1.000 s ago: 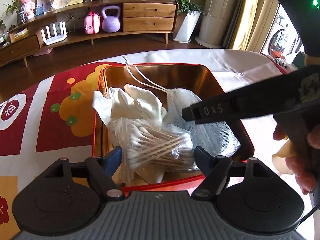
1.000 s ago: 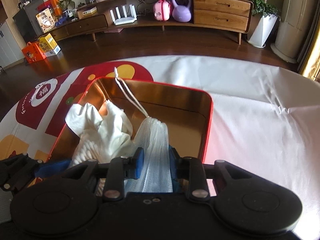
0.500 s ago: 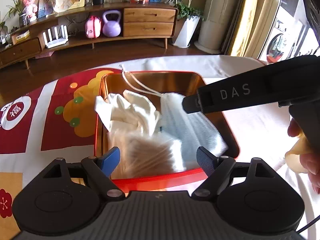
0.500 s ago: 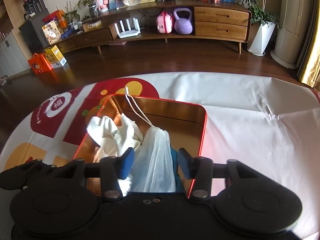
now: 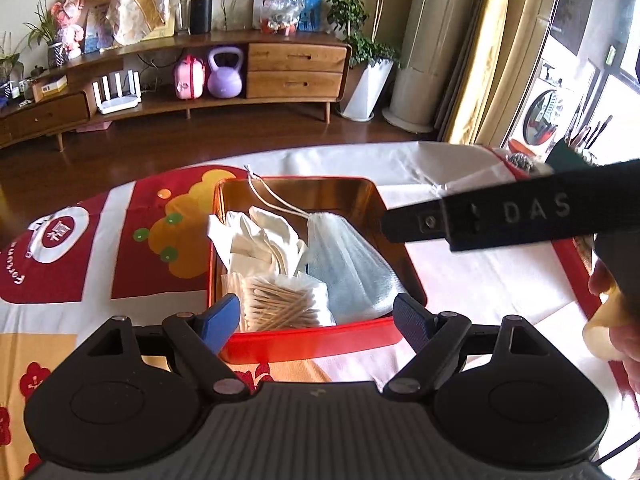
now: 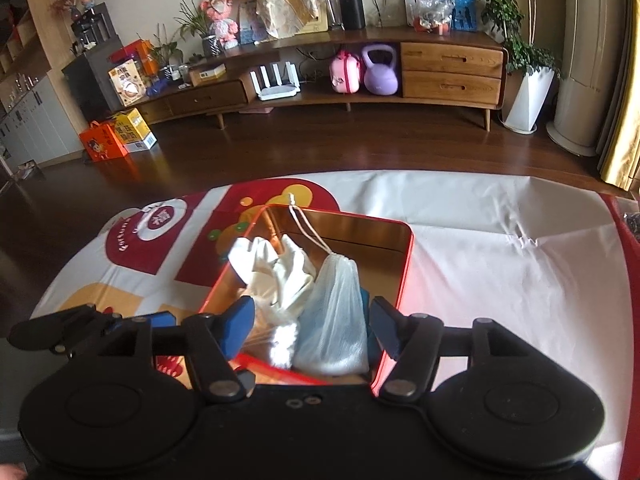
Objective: Organize soft objects
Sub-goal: 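Open both tools to drop the bags in the tin and withdraw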
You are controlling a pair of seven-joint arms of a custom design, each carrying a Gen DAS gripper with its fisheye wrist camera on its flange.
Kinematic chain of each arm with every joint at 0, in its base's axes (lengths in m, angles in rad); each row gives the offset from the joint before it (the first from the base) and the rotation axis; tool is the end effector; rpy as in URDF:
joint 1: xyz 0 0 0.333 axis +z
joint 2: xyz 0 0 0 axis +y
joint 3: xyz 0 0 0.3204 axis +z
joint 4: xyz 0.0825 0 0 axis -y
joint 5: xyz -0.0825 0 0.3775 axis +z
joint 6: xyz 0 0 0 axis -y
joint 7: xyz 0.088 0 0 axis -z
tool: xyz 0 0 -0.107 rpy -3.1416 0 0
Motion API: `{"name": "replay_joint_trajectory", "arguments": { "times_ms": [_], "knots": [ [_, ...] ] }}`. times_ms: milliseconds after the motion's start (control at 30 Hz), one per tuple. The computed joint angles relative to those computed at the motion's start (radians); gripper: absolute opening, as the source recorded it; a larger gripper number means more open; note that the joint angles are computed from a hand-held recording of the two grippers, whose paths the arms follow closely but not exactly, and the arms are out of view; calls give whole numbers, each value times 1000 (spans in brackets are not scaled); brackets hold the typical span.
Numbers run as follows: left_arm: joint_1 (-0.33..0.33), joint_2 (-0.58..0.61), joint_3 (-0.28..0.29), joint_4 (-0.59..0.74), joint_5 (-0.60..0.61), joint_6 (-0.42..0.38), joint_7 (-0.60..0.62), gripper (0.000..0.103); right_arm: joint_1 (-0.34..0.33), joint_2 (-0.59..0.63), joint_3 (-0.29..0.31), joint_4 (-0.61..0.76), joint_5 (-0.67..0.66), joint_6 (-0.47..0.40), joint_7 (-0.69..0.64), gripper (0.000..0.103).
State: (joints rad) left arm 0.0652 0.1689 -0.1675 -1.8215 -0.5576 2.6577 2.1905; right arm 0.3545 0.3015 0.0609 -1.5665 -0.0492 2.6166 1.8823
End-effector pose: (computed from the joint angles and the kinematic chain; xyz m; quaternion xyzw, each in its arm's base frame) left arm 0.6455 -0.0444 0.5241 -0.5489 0.7449 -0.3420 0.1638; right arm 0.6390 0.2764 0.5646 -0.6984 0.6150 -0.1602 0.3291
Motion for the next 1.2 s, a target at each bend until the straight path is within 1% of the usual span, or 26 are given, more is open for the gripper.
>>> {"name": "replay_joint_trajectory", "arguments": {
  "times_ms": [167, 300, 467, 533, 633, 800, 833, 933, 1033, 1133, 1200],
  "knots": [
    [2, -67, 6, -48, -45, 1, 28, 84, 4, -72, 9, -76, 2, 28, 4, 69],
    [-13, -136, 22, -115, -106, 25, 80, 84, 8, -131, 14, -141, -6, 54, 17, 72],
    [-42, -215, 59, -177, -152, 12, 121, 84, 7, -209, 25, -229, 0, 93, 34, 75],
    [-54, -243, 74, -200, -161, 8, 130, 84, 9, -243, 28, -270, -21, 112, 57, 80],
    [-71, -290, 100, -237, -194, -10, 159, 84, 11, -288, 35, -318, -69, 125, 91, 83],
    [-99, -375, 136, -311, -217, -9, 182, 84, 6, -367, 52, -410, -61, 175, 108, 88],
    [-106, -392, 144, -326, -223, -8, 187, 85, 6, -382, 55, -429, -56, 186, 107, 90],
    [-127, -437, 168, -366, -242, 1, 203, 93, -6, -427, 72, -492, -94, 217, 147, 94],
    [-142, -476, 190, -403, -252, 4, 211, 96, -16, -466, 86, -551, -115, 248, 190, 97],
    [-157, -517, 207, -450, -254, 27, 230, 99, -36, -504, 106, -607, -144, 280, 240, 98],
    [-167, -538, 221, -475, -254, 35, 232, 100, -34, -523, 108, -636, -139, 291, 241, 98]
  ]
}}
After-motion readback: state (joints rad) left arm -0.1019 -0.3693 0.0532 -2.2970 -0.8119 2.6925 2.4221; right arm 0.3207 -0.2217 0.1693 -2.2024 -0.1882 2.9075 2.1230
